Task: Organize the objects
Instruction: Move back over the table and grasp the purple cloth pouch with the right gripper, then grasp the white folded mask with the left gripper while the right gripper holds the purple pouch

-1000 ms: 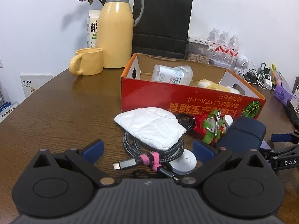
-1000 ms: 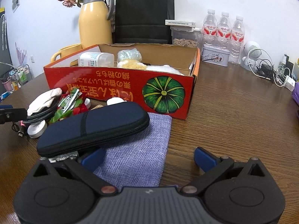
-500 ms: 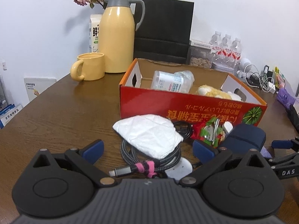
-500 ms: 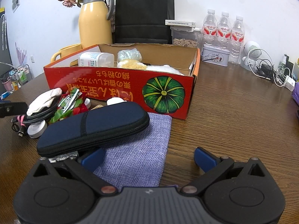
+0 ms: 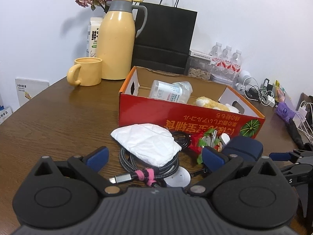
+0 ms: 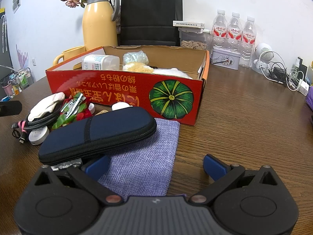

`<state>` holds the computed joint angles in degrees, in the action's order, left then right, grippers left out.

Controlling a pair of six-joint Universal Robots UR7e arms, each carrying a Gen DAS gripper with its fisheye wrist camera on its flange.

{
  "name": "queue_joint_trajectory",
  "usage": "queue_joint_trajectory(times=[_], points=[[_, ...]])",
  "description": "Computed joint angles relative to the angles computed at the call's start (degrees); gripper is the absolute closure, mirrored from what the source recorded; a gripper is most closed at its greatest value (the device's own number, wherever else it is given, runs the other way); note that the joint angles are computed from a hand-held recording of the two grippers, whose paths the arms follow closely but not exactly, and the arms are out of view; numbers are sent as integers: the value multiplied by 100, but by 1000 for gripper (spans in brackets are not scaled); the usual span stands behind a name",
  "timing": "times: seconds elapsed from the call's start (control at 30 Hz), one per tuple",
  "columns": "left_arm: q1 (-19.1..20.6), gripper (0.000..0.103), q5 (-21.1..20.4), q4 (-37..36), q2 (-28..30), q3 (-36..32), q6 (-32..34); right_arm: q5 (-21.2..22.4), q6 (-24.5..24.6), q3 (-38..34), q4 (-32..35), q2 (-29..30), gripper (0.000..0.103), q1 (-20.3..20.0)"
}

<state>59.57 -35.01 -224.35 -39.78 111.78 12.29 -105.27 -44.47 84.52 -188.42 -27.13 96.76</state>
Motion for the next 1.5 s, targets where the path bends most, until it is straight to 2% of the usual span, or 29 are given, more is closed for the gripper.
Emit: queue_joint_trajectory(times=[0.4, 0.47, 0.5, 0.53, 0.57, 0.63, 0.73, 0.8, 1.17, 1.5], points=[[110, 0, -117, -4, -142, 177, -212, -178, 124, -161, 14, 108, 0, 68], [119, 0, -120, -20, -148, 189, -214, -129, 135, -97, 4, 72, 5, 77], [120, 0, -117, -27, -148, 191, -224, -38, 86, -24, -17, 34, 16, 74], [123, 0, -108, -27, -146, 188, -236, 61, 29, 60, -44, -6, 34, 72], [126, 0, -102, -29, -150, 192, -251, 126, -15, 131, -50, -38, 42, 83], [128, 0, -102, -22, -150, 192, -270, 203, -50, 215, -54, -69, 66, 101], [113, 0, -117, -36, -162, 217, -256, 276, -35, 293, -67, -99, 86, 111], [94, 0, -99, -80, -161, 222, -221, 334, 25, 340, -84, -126, 93, 97], [89, 0, -76, -129, -200, 224, -160, 501, -102, 847, -706, -391, 97, 86], [91, 0, -77, -104, -184, 204, -126, 1030, -81, 1200, -1309, -776, 98, 118]])
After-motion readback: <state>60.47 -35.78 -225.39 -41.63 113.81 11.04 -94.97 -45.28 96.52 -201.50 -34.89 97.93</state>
